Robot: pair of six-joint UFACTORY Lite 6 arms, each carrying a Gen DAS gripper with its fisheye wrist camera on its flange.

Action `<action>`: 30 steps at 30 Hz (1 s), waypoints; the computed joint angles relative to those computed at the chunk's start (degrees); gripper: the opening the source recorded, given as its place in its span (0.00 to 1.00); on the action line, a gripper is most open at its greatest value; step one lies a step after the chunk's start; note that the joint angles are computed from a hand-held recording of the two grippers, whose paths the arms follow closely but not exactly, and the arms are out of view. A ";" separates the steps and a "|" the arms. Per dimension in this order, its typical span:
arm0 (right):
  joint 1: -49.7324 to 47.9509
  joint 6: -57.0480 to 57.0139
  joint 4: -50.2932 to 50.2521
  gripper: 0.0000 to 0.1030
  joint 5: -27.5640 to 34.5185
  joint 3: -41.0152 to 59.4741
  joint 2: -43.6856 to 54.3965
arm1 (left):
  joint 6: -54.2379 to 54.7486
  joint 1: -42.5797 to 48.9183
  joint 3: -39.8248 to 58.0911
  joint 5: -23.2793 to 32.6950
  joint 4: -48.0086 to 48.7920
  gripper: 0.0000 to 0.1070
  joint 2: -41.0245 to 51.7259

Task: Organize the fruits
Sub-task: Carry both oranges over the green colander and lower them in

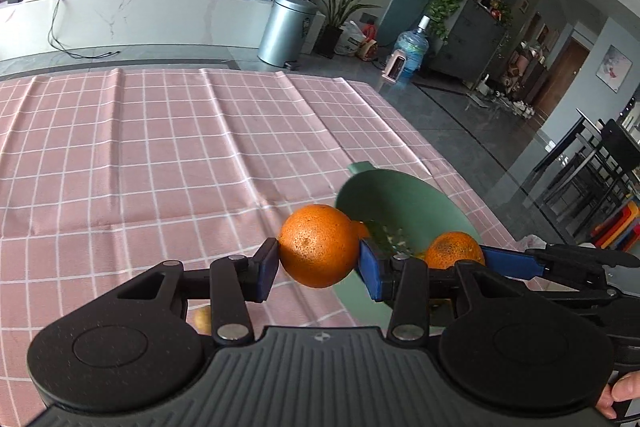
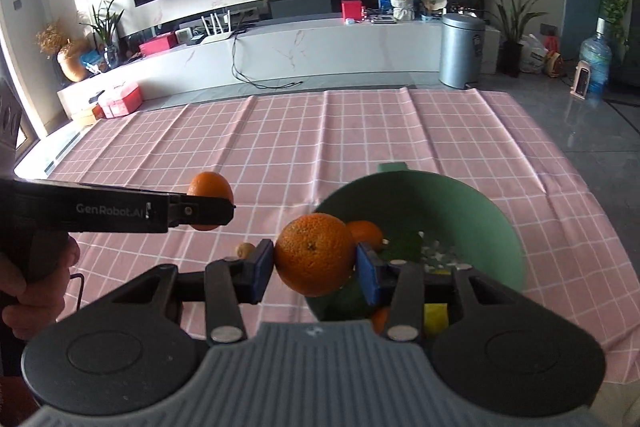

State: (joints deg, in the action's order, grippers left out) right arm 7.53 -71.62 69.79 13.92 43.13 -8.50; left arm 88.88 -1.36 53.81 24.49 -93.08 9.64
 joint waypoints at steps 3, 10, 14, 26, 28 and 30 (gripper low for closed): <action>-5.68 -1.48 -0.79 0.40 2.21 -1.95 -1.93 | -4.61 -4.73 3.60 -2.50 3.38 0.46 2.24; -13.20 -11.98 5.71 0.40 2.88 0.22 2.77 | -24.00 -11.81 18.11 -4.24 20.02 0.46 13.74; -14.60 -20.73 12.15 0.40 2.87 4.61 9.15 | -38.44 -14.39 28.12 -4.52 33.20 0.46 21.75; -13.04 -27.52 15.72 0.40 0.57 22.31 30.58 | -71.88 -17.57 56.98 2.54 68.72 0.46 42.69; -12.71 -25.26 13.35 0.40 0.45 25.04 33.67 | -73.12 -17.42 60.49 4.26 70.10 0.46 45.35; -12.28 -23.86 11.77 0.40 0.45 26.58 35.69 | -75.09 -17.35 65.59 6.68 72.14 0.46 48.71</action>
State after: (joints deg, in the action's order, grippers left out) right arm -4.75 -95.48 81.56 14.37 69.71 27.19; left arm 13.78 -18.70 119.40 31.18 -20.94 58.35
